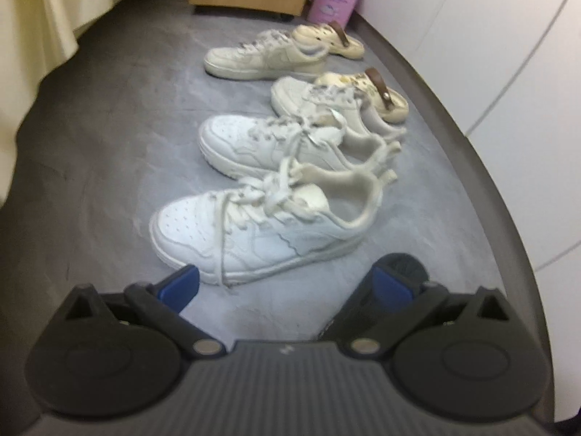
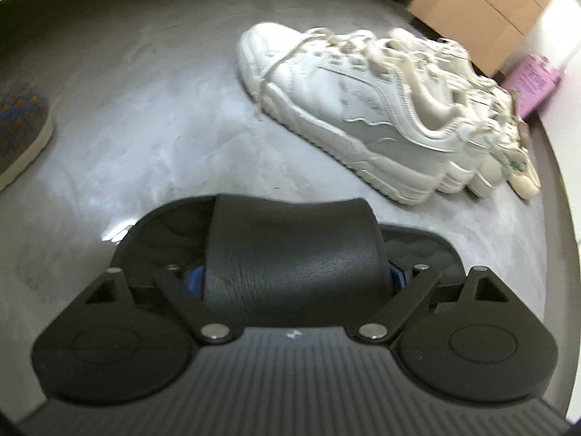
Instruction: Organize scattered shoes
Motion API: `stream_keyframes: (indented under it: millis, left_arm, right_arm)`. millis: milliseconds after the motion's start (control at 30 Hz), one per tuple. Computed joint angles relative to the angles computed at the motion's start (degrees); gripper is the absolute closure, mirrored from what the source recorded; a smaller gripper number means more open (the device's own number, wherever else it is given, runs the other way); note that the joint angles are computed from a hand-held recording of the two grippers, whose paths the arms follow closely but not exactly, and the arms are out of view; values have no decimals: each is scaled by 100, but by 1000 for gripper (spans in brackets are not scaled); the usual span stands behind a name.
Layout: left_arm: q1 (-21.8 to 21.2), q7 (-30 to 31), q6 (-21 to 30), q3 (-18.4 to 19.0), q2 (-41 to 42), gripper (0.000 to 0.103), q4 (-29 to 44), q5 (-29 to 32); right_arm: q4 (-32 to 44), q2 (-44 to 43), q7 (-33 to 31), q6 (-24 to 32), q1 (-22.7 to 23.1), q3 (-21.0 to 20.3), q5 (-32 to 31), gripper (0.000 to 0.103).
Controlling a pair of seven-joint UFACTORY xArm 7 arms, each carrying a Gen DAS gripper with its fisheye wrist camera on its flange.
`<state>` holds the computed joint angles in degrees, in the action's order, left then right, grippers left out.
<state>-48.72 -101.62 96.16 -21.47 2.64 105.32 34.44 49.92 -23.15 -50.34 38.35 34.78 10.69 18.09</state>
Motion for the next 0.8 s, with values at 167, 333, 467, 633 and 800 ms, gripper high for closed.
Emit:
stream_keyframes:
  millis: [167,333,467,633,800]
  left_arm:
    - [-44,138,-17,7,57,0,65,63]
    - [6,4,-146,27,-16,0,-80,-102]
    - [7,67,-162,3,29,0,-44,-99]
    - [-79,211,-100,50,133,0,76,-110]
    - [-29,131,-259,69,56,0,-73,-255]
  right_arm:
    - [150,-7,885,-22,-417,121,-393,13]
    - [234,55,1717,-206,-922,156,-1024,13]
    - [321,163,2491,-73,-1334,151,-1519,13]
    - [375,254,3183,227,-1713,51,-2039,13]
    - [236,211,3287,361,-1898,-179,-2144,13]
